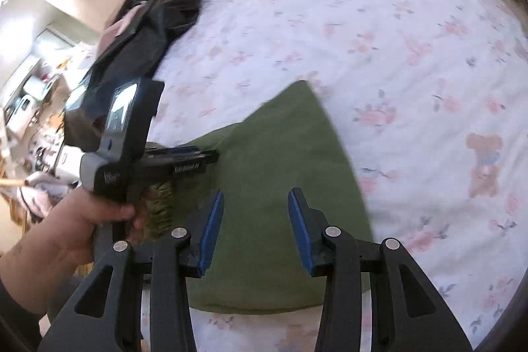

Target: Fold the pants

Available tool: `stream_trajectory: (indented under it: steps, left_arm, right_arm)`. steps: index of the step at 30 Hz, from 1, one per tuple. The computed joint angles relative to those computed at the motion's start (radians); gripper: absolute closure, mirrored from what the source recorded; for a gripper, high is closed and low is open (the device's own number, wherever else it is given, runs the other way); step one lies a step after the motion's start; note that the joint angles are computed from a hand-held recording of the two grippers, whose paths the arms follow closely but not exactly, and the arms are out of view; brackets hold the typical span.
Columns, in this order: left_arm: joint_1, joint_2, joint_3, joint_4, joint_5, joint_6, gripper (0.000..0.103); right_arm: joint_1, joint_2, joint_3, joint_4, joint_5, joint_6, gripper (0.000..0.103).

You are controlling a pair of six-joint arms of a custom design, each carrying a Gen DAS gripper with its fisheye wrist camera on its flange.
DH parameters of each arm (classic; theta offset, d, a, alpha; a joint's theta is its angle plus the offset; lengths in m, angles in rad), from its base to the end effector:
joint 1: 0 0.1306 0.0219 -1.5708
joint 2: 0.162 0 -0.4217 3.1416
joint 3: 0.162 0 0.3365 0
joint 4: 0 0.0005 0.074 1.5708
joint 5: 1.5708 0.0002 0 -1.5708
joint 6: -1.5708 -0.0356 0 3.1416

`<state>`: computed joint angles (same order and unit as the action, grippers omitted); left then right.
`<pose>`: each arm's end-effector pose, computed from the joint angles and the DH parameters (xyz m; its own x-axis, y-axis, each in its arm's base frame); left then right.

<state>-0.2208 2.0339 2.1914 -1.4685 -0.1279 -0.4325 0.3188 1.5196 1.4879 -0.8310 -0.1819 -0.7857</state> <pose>0.6145 -0.1338 0.4196 -0.7785 0.6008 -0.1816 0.5634 0.7964 0.2196 0.4498 0.1547 0.4561 -0.8070 0.4662 -0.3626 0.2133 0.8025 0.5572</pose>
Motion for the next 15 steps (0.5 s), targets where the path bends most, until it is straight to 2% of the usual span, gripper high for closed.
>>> stream_trajectory:
  steps: [3, 5, 7, 8, 9, 11, 15]
  left_arm:
    - [-0.018, -0.005, -0.032, 0.067, -0.063, -0.022, 0.072]
    - [-0.015, 0.006, 0.005, 0.047, -0.057, 0.014, 0.072]
    - [-0.007, 0.001, 0.036, 0.027, -0.004, 0.039, 0.072]
    - [-0.002, -0.007, 0.048, 0.017, 0.033, 0.039, 0.072]
    - [0.002, -0.022, 0.049, 0.012, 0.056, 0.038, 0.072]
    - [0.012, -0.046, 0.045, -0.008, 0.101, 0.046, 0.061]
    - [0.024, -0.083, 0.025, -0.056, 0.196, 0.107, 0.055]
  right_arm:
    - [-0.003, 0.002, 0.002, -0.059, 0.018, -0.002, 0.06]
    - [-0.02, -0.002, -0.007, -0.08, 0.033, -0.021, 0.06]
    - [-0.053, -0.012, -0.042, -0.064, 0.006, -0.075, 0.048]
    - [-0.07, -0.02, -0.07, -0.035, -0.012, -0.11, 0.037]
    - [-0.085, -0.026, -0.098, -0.012, -0.026, -0.147, 0.036]
    - [-0.097, -0.016, -0.113, -0.015, -0.047, -0.173, 0.036]
    - [-0.092, -0.037, -0.192, 0.028, -0.11, -0.271, 0.036]
